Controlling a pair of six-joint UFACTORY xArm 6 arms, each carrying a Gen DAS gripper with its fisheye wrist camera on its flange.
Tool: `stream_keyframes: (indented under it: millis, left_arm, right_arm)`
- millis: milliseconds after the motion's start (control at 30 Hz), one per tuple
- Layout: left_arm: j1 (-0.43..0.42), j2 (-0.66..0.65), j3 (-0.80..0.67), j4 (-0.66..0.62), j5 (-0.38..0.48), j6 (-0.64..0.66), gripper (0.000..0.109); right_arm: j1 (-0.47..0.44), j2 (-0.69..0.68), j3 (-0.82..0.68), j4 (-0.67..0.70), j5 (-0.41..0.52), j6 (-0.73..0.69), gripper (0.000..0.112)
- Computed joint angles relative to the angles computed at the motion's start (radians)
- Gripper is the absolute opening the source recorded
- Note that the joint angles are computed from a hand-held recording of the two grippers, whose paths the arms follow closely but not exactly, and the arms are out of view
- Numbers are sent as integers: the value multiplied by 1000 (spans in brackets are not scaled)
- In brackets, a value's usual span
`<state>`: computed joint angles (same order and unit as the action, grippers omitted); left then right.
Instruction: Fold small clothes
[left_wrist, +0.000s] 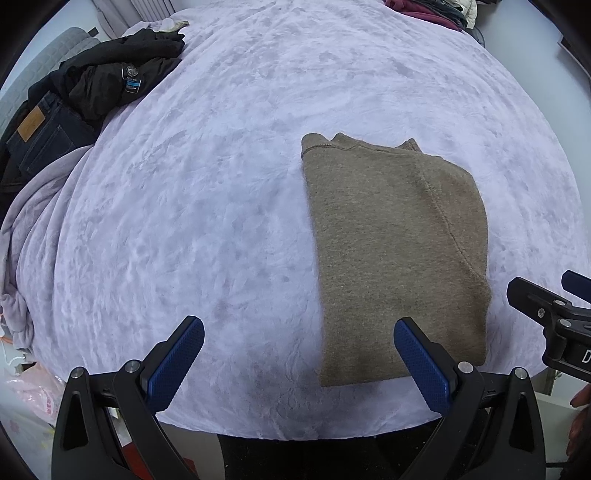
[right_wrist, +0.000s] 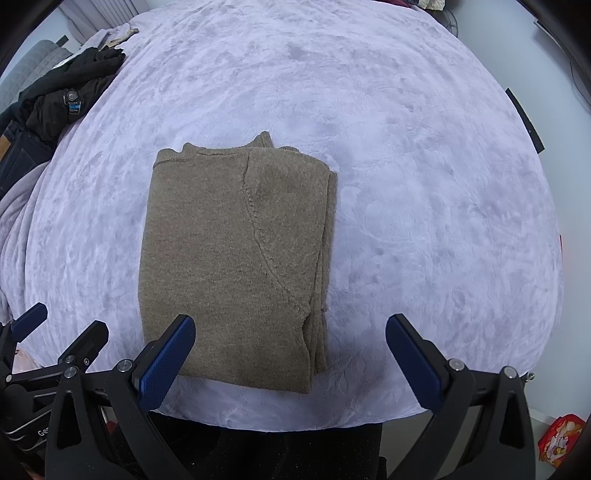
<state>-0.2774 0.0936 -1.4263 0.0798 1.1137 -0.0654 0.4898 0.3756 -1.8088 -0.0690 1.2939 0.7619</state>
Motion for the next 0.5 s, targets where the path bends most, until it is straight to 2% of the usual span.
stream_keyframes:
  millis: [500]
  left_arm:
    - [-5, -5, 9, 8, -11, -1, 103]
  right_arm:
    - [2, 8, -11, 2, 12, -3, 103]
